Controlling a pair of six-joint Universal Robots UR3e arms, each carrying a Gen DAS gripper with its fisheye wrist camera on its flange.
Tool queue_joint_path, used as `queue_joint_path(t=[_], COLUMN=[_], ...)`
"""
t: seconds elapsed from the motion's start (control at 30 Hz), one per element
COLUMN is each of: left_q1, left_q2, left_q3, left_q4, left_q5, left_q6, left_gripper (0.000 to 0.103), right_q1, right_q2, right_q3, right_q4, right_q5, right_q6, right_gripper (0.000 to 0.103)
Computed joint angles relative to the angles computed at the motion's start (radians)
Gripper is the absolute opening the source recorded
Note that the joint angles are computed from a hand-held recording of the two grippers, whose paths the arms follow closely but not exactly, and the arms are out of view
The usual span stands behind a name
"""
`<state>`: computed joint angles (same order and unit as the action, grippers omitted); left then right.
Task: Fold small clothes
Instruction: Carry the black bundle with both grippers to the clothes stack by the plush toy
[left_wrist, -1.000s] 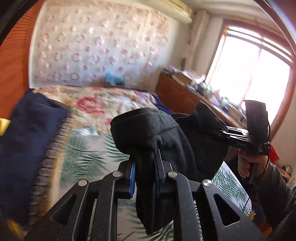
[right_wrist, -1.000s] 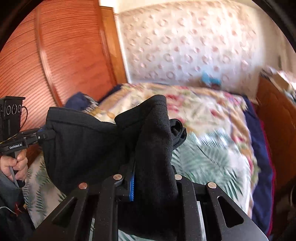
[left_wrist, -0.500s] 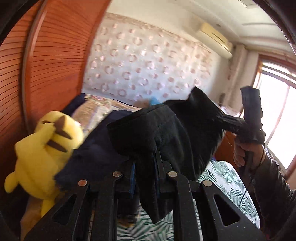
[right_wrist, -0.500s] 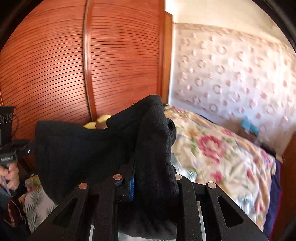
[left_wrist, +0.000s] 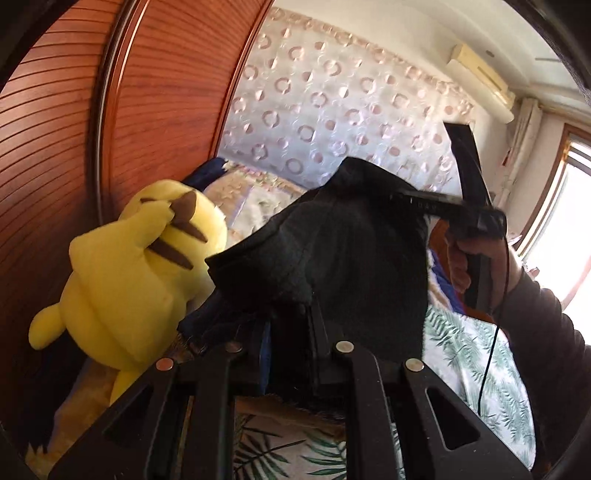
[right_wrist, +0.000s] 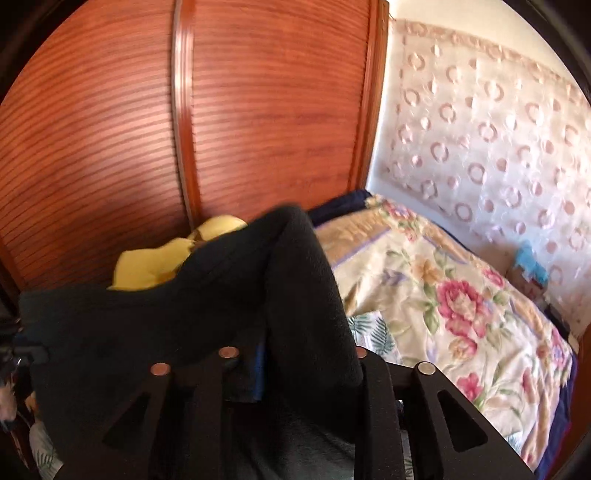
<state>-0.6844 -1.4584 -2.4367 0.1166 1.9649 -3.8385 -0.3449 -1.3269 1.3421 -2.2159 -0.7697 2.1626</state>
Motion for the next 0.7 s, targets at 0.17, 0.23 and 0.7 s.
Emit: queue_joint_path(t=[0.17, 0.23, 0.7], left_q1=[-0.018, -0.028, -0.196], left_q2=[-0.028, -0.025, 0.016], left_q3=[0.006, 0.013, 0.158], left_q4=[-0.005, -0.026, -0.324], left_q5=[0.031, 0.044, 0.275], left_q6=[0.006, 0.007, -0.07], left_gripper=[0.017, 0.017, 0.043], right_q1=[0.018, 0.0, 0.038], right_q2=[0.051, -0.013, 0.092], right_q3=[-0.032, 0.078, 0.121], right_q4=[-0.188, -0.287, -0.353], right_q5=[-0.043, 0.003, -0.022], right_q6=[0.208, 0.235, 0.23], right_gripper=[0.062, 0.062, 0.065])
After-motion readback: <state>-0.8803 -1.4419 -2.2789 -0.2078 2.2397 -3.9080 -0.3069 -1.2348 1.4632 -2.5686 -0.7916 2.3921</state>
